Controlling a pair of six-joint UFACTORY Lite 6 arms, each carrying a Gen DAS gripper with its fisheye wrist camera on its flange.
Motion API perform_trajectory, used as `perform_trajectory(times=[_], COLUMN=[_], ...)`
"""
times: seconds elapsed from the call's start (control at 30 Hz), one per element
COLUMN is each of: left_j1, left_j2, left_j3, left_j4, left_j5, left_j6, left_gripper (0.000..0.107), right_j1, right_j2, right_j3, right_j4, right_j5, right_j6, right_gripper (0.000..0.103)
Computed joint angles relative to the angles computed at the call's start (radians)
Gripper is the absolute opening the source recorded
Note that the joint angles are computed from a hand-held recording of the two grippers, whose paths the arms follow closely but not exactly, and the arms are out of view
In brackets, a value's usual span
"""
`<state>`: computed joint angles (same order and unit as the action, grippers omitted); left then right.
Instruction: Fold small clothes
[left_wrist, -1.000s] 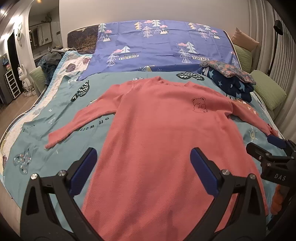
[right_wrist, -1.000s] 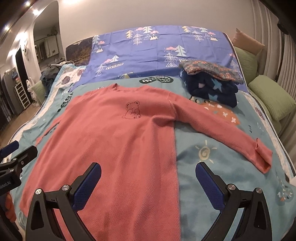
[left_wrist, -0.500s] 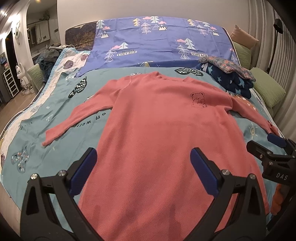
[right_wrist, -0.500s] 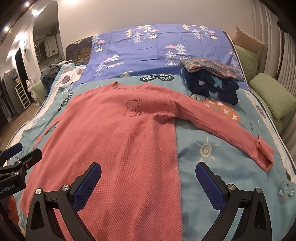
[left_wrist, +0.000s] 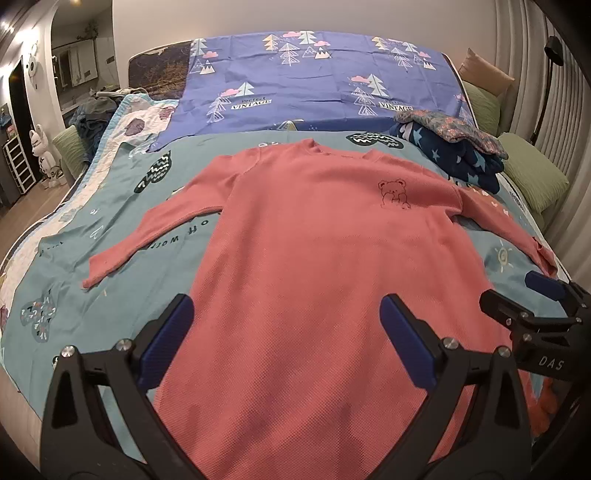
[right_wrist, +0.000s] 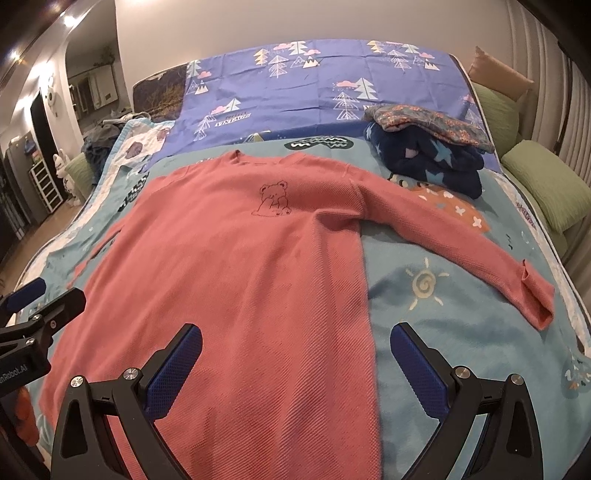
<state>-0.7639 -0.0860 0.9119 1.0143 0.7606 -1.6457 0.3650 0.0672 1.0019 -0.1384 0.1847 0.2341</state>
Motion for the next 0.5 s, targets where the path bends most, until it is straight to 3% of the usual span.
perform_trajectory(times=[0.5], left_j1=[0.010], left_j2=[0.002], left_j3=[-0.014], left_j4=[0.000], left_j5=[-0.020], left_j6=[-0.008], left_gripper=[0.101], right_j1=[0.020], right_j2=[0.020], right_j3=[0.014], right_j4=[-0.117], right_j5=[0.019], right_j6=[0.126], right_gripper=[0.103])
